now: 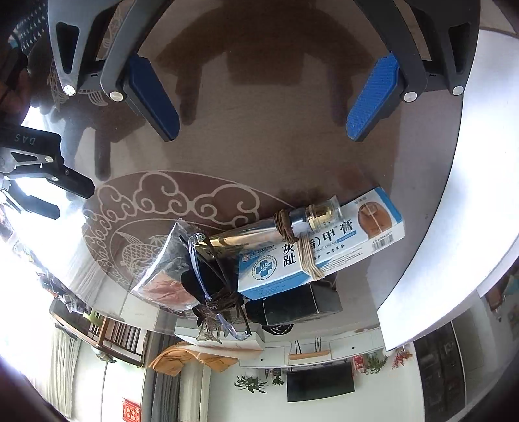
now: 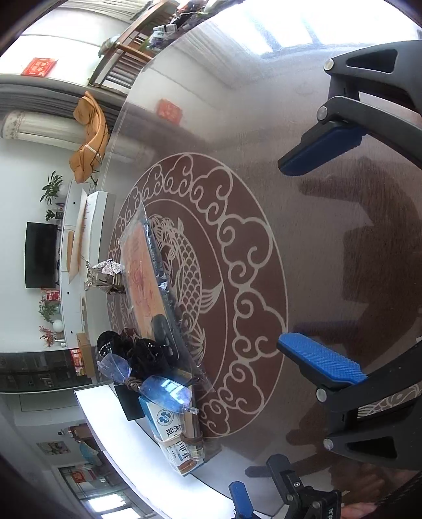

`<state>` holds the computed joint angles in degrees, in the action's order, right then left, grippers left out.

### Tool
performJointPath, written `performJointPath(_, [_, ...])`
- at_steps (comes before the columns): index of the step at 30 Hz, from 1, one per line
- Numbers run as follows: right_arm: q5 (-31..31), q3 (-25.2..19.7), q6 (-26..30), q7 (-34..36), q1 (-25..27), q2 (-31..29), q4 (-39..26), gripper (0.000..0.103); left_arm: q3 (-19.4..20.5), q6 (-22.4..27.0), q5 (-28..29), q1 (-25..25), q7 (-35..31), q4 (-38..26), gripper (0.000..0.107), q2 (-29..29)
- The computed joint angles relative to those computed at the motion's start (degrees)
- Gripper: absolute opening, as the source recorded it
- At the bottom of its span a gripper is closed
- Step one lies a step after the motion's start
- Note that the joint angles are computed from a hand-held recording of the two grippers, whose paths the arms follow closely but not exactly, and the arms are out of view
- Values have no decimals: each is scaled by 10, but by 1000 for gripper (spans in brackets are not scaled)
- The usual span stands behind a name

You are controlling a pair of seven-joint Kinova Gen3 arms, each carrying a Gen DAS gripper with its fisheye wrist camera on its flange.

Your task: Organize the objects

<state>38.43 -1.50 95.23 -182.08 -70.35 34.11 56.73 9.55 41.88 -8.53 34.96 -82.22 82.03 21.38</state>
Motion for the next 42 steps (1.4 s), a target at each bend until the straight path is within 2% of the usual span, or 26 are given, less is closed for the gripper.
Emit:
performJointPath(6, [-14, 4, 10, 7, 10, 11, -17, 103, -21, 31, -18, 29, 31, -94, 103, 63])
performJointPath(9, [-16, 5, 6, 4, 11, 10, -14, 103, -29, 43, -23, 37, 47, -121, 103, 78])
performJointPath(19, [-23, -3, -36, -28, 20, -9, 22, 103, -27, 41, -23, 36, 48, -117, 103, 77])
performJointPath(42, [-21, -6, -35, -28, 22, -8, 21, 103, -27, 41, -23, 36, 48, -117, 103, 77])
